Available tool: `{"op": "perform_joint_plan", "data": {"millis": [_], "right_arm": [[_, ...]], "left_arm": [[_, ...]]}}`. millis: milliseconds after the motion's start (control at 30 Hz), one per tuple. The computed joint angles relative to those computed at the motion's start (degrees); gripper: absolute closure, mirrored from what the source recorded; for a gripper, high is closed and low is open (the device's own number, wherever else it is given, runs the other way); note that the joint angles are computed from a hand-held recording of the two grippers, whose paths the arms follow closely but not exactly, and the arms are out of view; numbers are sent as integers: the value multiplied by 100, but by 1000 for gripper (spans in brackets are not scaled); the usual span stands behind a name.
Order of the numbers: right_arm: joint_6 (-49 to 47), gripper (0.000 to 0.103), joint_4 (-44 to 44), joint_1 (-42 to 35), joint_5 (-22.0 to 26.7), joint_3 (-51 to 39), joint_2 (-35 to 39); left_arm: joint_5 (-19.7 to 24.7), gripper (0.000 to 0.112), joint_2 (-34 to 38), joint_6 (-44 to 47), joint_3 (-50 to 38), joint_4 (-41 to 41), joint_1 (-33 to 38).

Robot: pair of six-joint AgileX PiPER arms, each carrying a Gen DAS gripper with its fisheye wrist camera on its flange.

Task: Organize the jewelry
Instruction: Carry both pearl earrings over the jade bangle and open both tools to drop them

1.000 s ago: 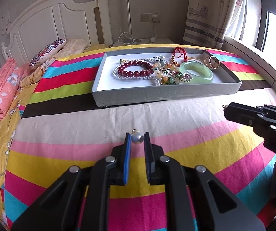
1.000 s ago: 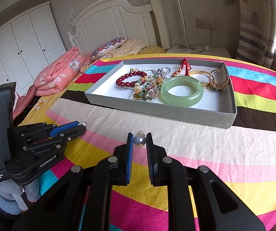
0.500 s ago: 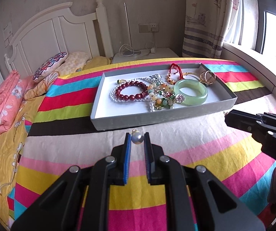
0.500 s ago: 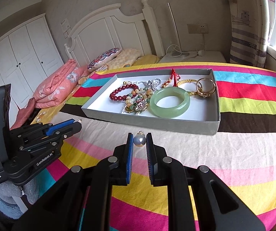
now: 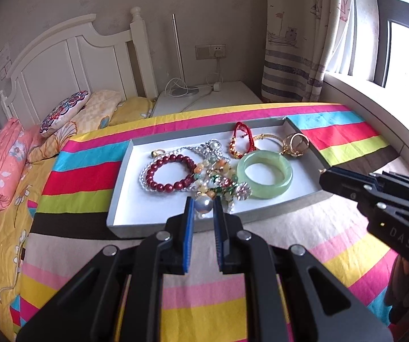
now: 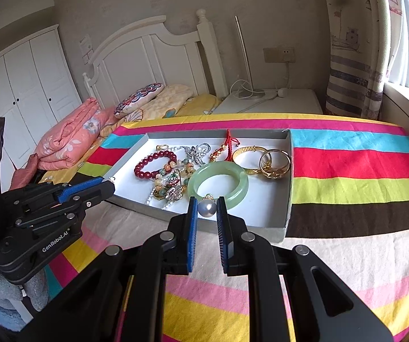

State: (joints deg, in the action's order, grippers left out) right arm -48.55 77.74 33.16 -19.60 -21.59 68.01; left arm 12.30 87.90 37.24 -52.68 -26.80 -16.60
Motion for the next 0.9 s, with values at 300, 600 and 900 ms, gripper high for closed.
{"op": "perform_joint_plan", "data": {"millis": [300,600,900], "right_arm": [[246,88,-1215,-640,480,-543,851],[459,88,-1813,-1134,981,-1280,1854],[1432,54,-2504,-1014,476,-860,1581]], "left_arm": [[1825,100,1366,597,-1944,-1374,76],[2870,99,2824,-766,-3905,-215,-259],[1104,34,2097,-1333,-2549,194,-274]]}}
